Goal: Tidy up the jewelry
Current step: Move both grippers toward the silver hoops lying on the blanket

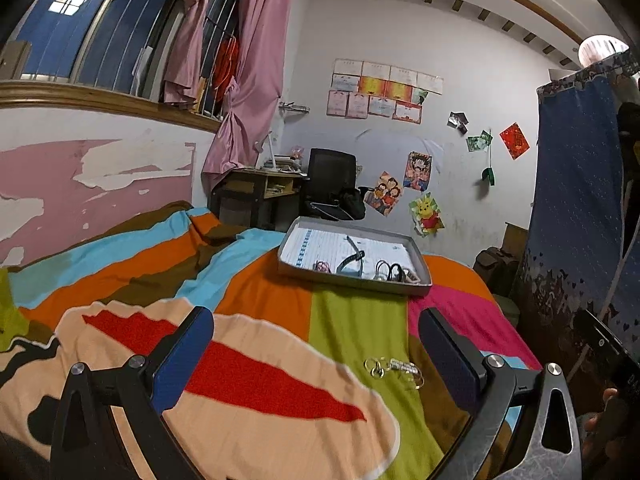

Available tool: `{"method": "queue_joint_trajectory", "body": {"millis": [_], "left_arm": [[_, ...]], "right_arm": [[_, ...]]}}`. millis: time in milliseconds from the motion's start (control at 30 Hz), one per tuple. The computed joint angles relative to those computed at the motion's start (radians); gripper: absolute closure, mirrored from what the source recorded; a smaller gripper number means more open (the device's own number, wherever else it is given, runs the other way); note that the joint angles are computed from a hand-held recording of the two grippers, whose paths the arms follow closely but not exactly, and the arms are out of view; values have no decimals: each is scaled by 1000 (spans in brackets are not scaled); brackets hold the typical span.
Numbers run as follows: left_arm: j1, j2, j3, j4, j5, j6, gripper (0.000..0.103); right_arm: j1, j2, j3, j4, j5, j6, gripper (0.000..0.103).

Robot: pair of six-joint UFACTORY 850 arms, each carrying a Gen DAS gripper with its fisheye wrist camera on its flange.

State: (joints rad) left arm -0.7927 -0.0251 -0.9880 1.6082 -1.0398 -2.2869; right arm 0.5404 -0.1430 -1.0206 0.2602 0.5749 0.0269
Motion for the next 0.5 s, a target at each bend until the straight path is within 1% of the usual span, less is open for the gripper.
{"method": "queue_joint_trajectory", "body": {"millis": [200, 333, 500], "left_arm": [[-29, 19, 39, -27, -8, -29, 0], [-39, 14, 43, -26, -5, -23, 0], [-35, 6, 33, -25, 2, -2, 0]], "right_arm": [[29, 36, 55, 32, -16, -66, 1], [50, 48, 65, 60, -31, -133, 1], [56, 55, 66, 82, -49, -163, 1]]}}
